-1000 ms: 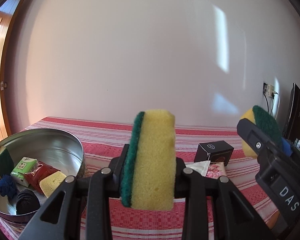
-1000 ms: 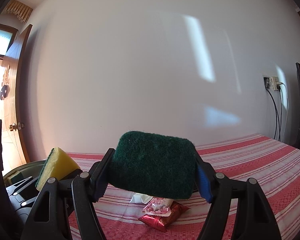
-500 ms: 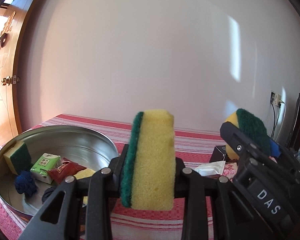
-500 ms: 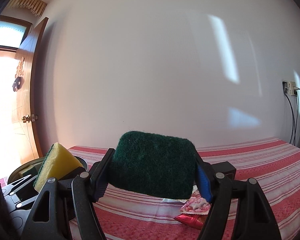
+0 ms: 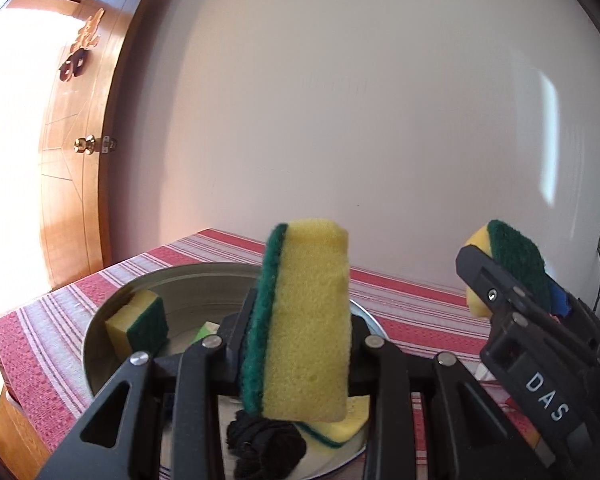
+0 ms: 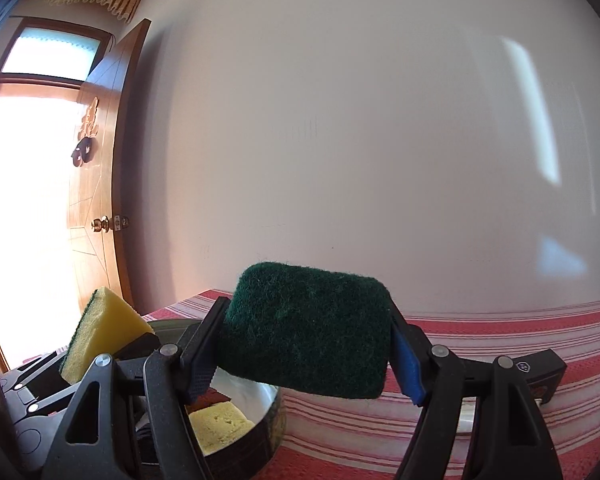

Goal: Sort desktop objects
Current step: 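Carry the yellow-green sponge in the left tool while the right tool carries the green sponge to the tin, then open both tools to drop the two sponges into the tin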

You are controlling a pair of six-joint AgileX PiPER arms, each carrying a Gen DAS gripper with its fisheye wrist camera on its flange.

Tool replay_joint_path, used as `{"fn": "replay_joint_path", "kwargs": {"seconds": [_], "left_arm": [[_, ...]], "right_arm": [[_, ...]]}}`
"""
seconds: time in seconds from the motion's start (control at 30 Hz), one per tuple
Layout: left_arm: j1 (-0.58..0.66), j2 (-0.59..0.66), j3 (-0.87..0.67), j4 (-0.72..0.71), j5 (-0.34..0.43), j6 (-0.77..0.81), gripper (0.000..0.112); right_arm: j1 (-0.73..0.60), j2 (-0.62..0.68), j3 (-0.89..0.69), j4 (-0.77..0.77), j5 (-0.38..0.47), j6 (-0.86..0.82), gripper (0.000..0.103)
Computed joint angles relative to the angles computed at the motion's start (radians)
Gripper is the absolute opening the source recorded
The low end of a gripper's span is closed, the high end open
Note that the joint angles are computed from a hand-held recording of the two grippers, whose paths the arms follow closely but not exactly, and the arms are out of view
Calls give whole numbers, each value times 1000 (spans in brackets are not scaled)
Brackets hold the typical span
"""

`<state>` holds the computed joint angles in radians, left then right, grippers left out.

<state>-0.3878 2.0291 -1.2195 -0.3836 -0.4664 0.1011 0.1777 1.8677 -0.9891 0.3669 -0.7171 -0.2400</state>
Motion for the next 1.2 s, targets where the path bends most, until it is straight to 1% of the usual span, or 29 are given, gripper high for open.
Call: {"fn": "replay_joint_path", "kwargs": {"seconds": [0.17,0.3,0.43,0.53,0.6,0.67,0.73,0.83,0.9,1.03,1.1,1.13,1.17,1.2], "left_arm": [[44,20,-27,-82,23,61,31],[60,34,-47,-137,44,103,31],[74,48,-68,-209,66,171,31],[84,65,-99,-310,96,261,31],[87,75,-115,-364,113,312,31],[88,83,-126,-413,123,356,31],[85,83,-132,-450,129,391,31],[73,89,-153,-571,132,517,31],[71,95,-168,-625,138,569,31],[64,111,-207,-784,149,732,31],[62,117,-218,-831,149,771,31],[61,119,-222,-862,146,796,31],[56,119,-221,-870,132,793,38],[49,116,-212,-853,109,770,49]], "right_arm": [[23,53,-135,13,113,-22,75],[49,105,-239,59,178,-69,75],[77,156,-336,146,229,-163,75],[97,196,-413,256,270,-275,75],[99,216,-444,286,295,-299,75],[104,235,-476,346,321,-365,75],[111,248,-502,396,329,-418,75],[118,260,-527,448,332,-478,75],[122,262,-529,453,325,-489,75],[132,274,-548,482,310,-532,75],[131,284,-565,488,321,-547,76],[127,289,-567,462,331,-530,76],[125,294,-563,428,328,-504,78],[122,295,-542,385,306,-464,81]]}}
